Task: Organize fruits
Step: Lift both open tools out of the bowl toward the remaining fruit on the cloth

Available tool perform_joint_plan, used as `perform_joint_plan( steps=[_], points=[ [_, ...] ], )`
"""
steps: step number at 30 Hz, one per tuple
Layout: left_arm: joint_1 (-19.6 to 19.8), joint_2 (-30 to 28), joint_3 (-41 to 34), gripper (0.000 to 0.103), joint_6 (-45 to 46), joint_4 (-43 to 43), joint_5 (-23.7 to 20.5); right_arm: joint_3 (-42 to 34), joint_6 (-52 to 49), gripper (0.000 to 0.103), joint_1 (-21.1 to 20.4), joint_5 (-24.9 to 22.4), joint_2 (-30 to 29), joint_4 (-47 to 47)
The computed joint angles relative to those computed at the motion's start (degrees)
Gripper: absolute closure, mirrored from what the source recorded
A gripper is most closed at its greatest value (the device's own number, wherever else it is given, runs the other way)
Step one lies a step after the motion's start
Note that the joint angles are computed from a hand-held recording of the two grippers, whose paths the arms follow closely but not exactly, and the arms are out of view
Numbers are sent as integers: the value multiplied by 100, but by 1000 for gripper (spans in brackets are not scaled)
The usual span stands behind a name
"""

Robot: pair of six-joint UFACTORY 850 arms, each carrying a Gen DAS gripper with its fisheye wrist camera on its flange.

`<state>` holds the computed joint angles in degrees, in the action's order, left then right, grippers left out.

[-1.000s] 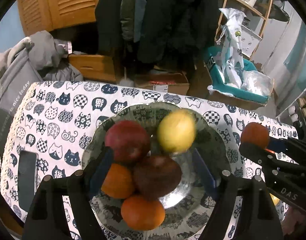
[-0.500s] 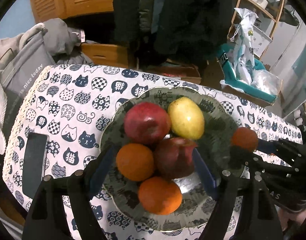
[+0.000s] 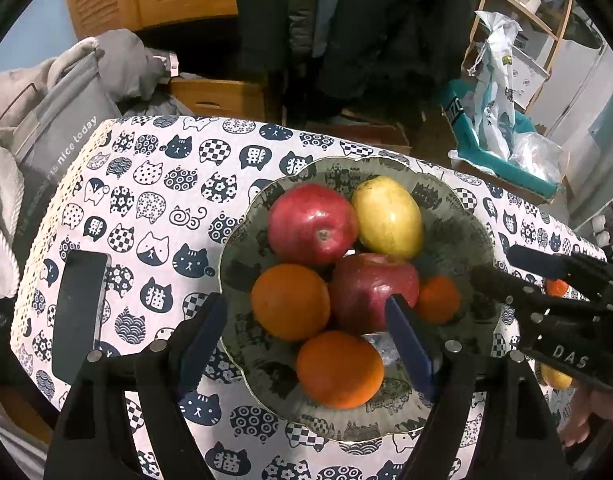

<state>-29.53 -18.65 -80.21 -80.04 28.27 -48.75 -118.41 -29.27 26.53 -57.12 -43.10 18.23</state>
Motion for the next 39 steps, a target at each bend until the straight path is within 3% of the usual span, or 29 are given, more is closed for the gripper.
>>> perform_joint_plan(
  steps=[16, 30, 39],
  points=[
    [-156, -317, -568, 21, 298, -9, -70, 149, 239, 44, -282, 240, 263, -361],
    [-332, -817, -1383, 21, 688, -105, -145, 264, 423, 30, -714, 365, 470, -451],
    [-411, -1398, -2205, 21, 1174, -336, -296, 234, 500, 29, -1037, 336, 435, -507]
  ],
)
